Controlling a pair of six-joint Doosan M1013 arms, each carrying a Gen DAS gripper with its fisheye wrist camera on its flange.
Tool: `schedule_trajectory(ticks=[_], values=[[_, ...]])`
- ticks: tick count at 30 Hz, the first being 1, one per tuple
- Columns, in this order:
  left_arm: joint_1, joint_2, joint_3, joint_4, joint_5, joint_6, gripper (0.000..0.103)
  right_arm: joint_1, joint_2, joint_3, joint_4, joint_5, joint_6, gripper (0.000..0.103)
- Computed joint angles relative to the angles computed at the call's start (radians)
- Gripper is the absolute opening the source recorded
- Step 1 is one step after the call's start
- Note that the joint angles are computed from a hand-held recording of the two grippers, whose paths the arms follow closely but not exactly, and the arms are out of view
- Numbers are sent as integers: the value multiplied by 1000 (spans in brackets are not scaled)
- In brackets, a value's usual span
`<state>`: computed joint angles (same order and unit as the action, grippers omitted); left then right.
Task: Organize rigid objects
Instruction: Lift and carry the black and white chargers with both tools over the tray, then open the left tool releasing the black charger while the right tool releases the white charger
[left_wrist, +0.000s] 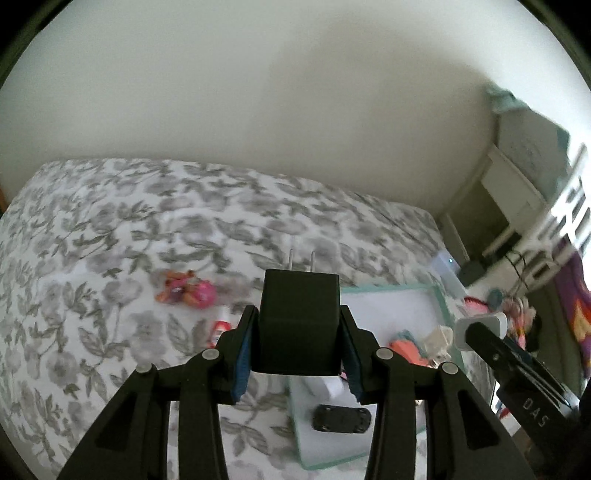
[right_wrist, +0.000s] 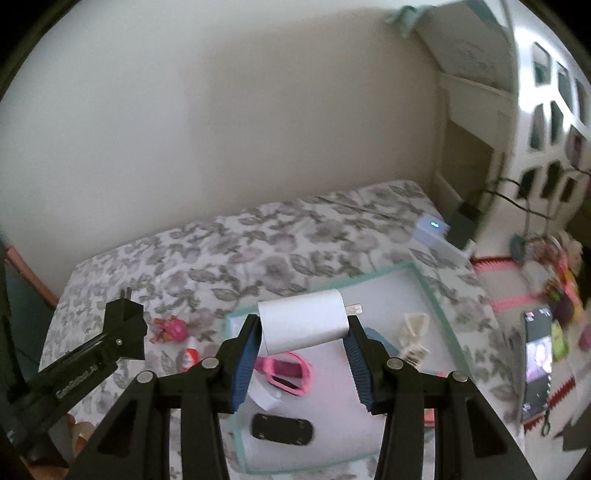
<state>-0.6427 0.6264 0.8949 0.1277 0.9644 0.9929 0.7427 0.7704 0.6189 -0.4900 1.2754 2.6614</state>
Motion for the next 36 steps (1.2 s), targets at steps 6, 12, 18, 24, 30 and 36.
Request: schedule_trajectory(ticks=[6,12,18,24,30,36], values=[[-21,45,-59,-70,45,69,44,-11,-35,68,14,9,55,49],[-27,95,-107,-146,96,106,44,-36,-20,84,104,89,42,49],[-33,138,-153,-149,153,112,44,-60,-6,111,218,97,13,49],[-38,168,-184,-150,187,115,44,-65,5,114,265,109,-3,49],[-44,187,-204,-153,209,130,44,-71,9,118,284,117,-5,49],[-41,194,-209,-172,223,124,44,-77,7,128,306,113,-3,49]])
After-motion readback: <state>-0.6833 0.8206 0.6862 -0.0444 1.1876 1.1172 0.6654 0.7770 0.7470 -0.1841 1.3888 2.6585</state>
